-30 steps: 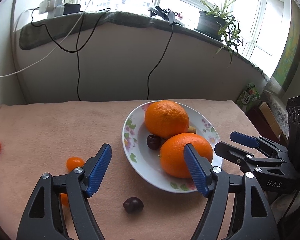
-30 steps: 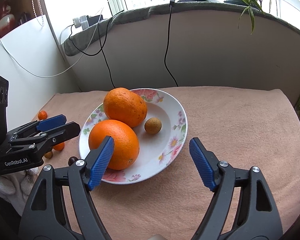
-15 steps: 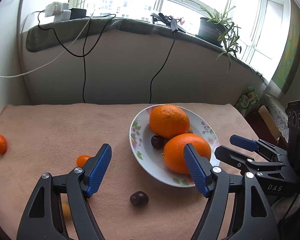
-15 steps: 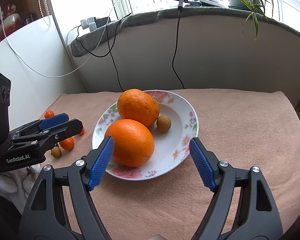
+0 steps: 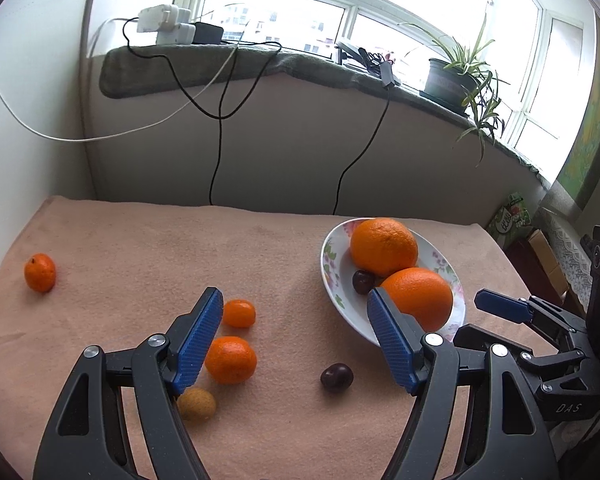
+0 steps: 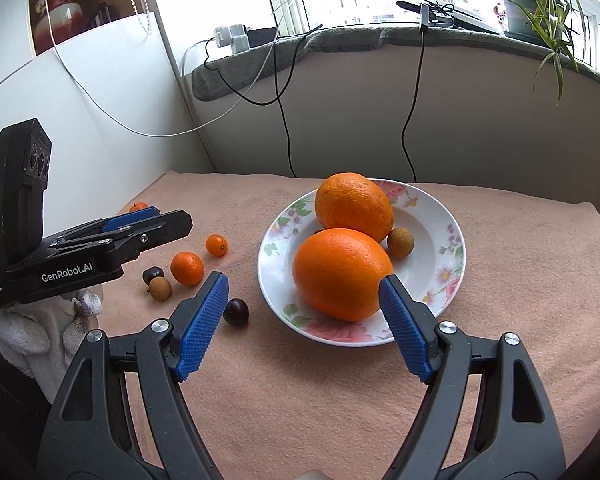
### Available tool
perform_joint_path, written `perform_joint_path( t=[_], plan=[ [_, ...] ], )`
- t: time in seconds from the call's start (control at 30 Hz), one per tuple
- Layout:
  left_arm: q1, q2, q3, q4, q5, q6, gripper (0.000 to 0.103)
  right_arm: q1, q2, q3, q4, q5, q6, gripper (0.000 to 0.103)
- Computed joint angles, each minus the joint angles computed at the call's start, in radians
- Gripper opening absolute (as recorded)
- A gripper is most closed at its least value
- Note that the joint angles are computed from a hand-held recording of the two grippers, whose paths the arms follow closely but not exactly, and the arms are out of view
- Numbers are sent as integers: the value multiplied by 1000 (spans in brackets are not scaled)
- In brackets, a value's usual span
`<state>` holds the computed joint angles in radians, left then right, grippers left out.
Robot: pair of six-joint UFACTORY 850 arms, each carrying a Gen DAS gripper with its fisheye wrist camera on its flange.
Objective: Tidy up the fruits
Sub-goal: 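Move the right tool to a dark plum while the left tool moves to a brown kiwi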
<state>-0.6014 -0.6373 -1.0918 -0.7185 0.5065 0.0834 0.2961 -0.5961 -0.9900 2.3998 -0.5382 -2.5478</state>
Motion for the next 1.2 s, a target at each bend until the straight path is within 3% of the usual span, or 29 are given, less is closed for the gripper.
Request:
perform_joint_path(
  t=[0.67, 0.73, 0.8, 0.87, 0.93, 0.97, 1.2],
  plan=[
    [40, 89, 215, -28, 79, -137, 74, 87, -50, -28, -138, 31, 77, 80],
    [34, 89, 226, -14, 81, -158, 72, 94, -59, -36, -154, 42, 93, 73],
    [28, 86, 230, 5, 74, -180, 68, 99, -68, -46, -162, 53, 105, 72],
    [23, 82, 233, 31, 68, -206, 57, 104, -79, -58, -176, 63, 125, 71],
    [18, 78, 236, 61, 60, -232, 51, 107, -89, -72, -207, 76, 159, 58],
    [17, 76, 236, 78, 53, -244, 48, 109, -94, -77, -217, 80, 170, 57],
    [13, 47, 206, 146, 2, -270, 41, 122, -116, -100, -216, 109, 176, 57]
  ],
)
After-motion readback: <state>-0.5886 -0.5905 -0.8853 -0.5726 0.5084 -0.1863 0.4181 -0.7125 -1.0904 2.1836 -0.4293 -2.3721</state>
